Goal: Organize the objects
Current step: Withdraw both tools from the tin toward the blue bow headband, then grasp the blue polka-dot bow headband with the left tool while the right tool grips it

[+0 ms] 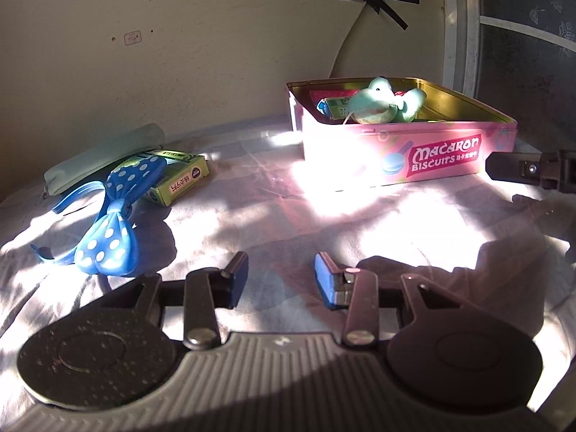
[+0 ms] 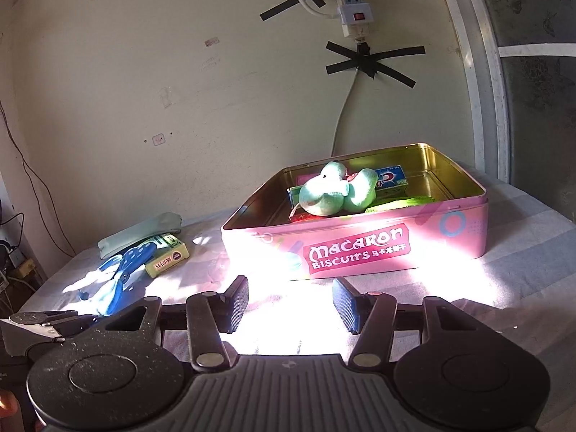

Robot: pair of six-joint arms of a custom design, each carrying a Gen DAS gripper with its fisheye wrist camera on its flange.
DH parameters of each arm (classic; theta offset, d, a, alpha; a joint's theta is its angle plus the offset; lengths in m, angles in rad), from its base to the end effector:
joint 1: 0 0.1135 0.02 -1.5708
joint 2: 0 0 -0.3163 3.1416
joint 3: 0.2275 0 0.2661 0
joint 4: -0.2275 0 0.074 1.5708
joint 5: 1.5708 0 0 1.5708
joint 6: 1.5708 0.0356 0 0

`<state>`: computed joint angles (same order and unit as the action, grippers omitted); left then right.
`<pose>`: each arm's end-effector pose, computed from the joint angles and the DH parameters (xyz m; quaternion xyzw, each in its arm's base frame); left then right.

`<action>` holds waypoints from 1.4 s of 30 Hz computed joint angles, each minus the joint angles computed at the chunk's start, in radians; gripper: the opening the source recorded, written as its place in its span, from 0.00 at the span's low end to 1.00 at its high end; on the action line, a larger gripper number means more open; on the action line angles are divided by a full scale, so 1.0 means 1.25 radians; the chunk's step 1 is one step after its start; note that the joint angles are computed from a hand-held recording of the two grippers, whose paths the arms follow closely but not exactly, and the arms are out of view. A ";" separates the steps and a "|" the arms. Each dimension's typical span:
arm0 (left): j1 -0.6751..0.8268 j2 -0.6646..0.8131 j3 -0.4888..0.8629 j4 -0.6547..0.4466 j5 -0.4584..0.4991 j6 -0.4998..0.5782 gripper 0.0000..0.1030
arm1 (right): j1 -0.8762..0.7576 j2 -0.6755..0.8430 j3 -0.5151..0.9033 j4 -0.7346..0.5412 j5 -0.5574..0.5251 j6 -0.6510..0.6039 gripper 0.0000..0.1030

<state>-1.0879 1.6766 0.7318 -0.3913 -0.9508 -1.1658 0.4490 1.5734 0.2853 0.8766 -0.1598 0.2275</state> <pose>0.1538 -0.2309 0.1610 -0.0879 0.8802 0.1012 0.4552 0.2235 0.1140 0.1539 -0.1356 0.8240 0.2442 0.4929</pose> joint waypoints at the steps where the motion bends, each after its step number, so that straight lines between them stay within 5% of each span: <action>1: 0.001 -0.001 -0.004 0.001 0.000 -0.002 0.42 | 0.004 0.002 0.002 -0.003 0.001 0.000 0.46; 17: 0.024 -0.071 -0.141 0.030 0.001 -0.079 0.43 | 0.111 0.107 0.083 -0.067 0.012 0.002 0.46; 24: 0.046 -0.156 -0.221 -0.025 -0.029 -0.148 0.44 | 0.202 0.160 0.143 -0.104 0.019 -0.019 0.46; 26: 0.079 -0.199 -0.244 -0.029 -0.038 -0.134 0.53 | 0.219 0.173 0.163 -0.118 0.012 -0.022 0.46; 31: 0.237 -0.392 -0.317 0.045 0.023 -0.011 0.53 | 0.247 0.193 0.200 -0.146 0.003 -0.036 0.46; 37: 0.354 -0.625 -0.403 0.078 0.157 -0.052 0.53 | 0.273 0.217 0.382 -0.268 -0.044 -0.125 0.41; 42: 0.348 -0.648 -0.433 0.127 0.210 -0.078 0.53 | 0.288 0.377 0.706 -0.433 -0.045 -0.143 0.38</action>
